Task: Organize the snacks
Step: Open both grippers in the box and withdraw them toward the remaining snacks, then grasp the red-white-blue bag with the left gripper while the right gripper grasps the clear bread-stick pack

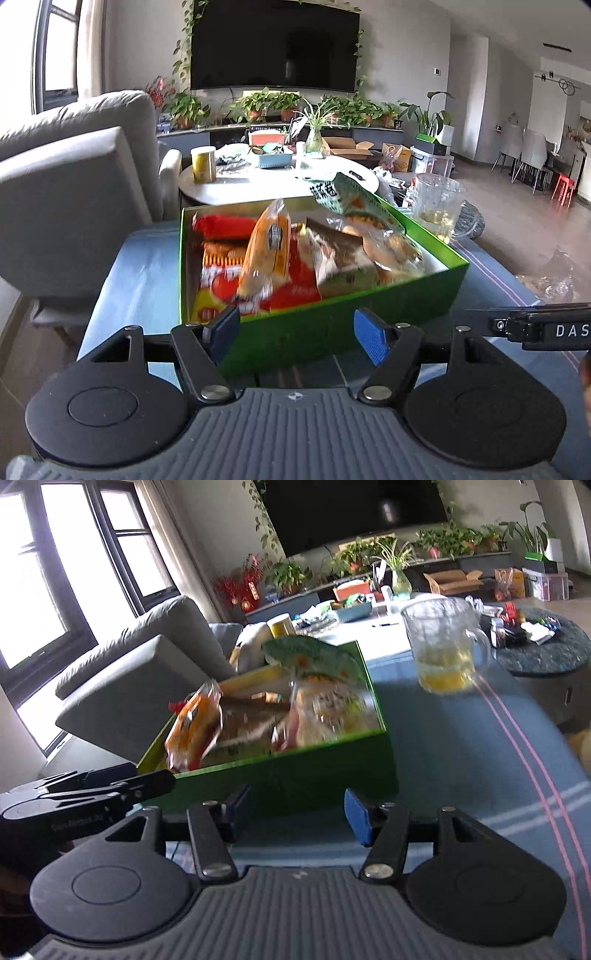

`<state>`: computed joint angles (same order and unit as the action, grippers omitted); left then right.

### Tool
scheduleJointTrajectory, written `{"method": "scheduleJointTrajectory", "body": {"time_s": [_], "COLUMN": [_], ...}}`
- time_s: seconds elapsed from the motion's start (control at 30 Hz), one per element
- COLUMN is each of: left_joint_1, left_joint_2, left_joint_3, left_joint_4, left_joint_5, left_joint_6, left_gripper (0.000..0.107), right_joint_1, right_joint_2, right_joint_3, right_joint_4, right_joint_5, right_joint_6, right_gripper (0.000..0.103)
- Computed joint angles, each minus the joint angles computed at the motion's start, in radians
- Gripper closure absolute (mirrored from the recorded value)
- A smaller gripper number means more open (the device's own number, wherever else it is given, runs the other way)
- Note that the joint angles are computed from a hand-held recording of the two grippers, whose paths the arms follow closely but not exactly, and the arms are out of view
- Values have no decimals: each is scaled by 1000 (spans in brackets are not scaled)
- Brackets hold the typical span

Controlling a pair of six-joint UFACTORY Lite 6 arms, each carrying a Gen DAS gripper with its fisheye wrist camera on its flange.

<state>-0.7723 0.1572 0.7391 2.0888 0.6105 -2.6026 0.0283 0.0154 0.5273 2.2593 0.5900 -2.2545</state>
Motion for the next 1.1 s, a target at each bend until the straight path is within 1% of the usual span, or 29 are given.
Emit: {"method": "scheduleJointTrajectory", "body": {"time_s": [0.13, 0.27, 0.43, 0.47, 0.57, 0.67, 0.73, 0.87, 1.1], "left_joint_1": [-47, -99, -197, -223, -305, -392, -458, -559, -724], "left_joint_2": [-90, -170, -285, -304, -362, -423, -457, -487, -483], "left_joint_3": [-92, -167, -269, -285, -330, -366, -387, -414, -465], "left_joint_4": [-54, -129, -243, -272, -365, -462, -518, -583, -657], "left_joint_5": [23, 50, 97, 107, 139, 174, 199, 214, 214], "left_joint_6": [-3, 11, 47, 56, 93, 147, 178, 215, 170], "left_gripper": [41, 41, 40, 38, 38, 37, 36, 35, 35], "right_joint_1": [-4, 0, 12, 22, 49, 72, 72, 96, 120], "right_joint_2": [-71, -188, -327, -357, -456, -588, -649, -738, -920], "right_joint_3": [-56, -146, -239, -257, -309, -365, -388, -418, -464], "right_joint_4": [-74, -123, -206, -219, -266, -362, -432, -537, -838], "right_joint_5": [-12, -33, -60, -75, -126, -167, -175, -214, -242], "right_joint_6": [72, 100, 187, 207, 267, 376, 450, 588, 927], "right_gripper": [39, 39, 39, 39, 38, 38, 38, 38, 38]}}
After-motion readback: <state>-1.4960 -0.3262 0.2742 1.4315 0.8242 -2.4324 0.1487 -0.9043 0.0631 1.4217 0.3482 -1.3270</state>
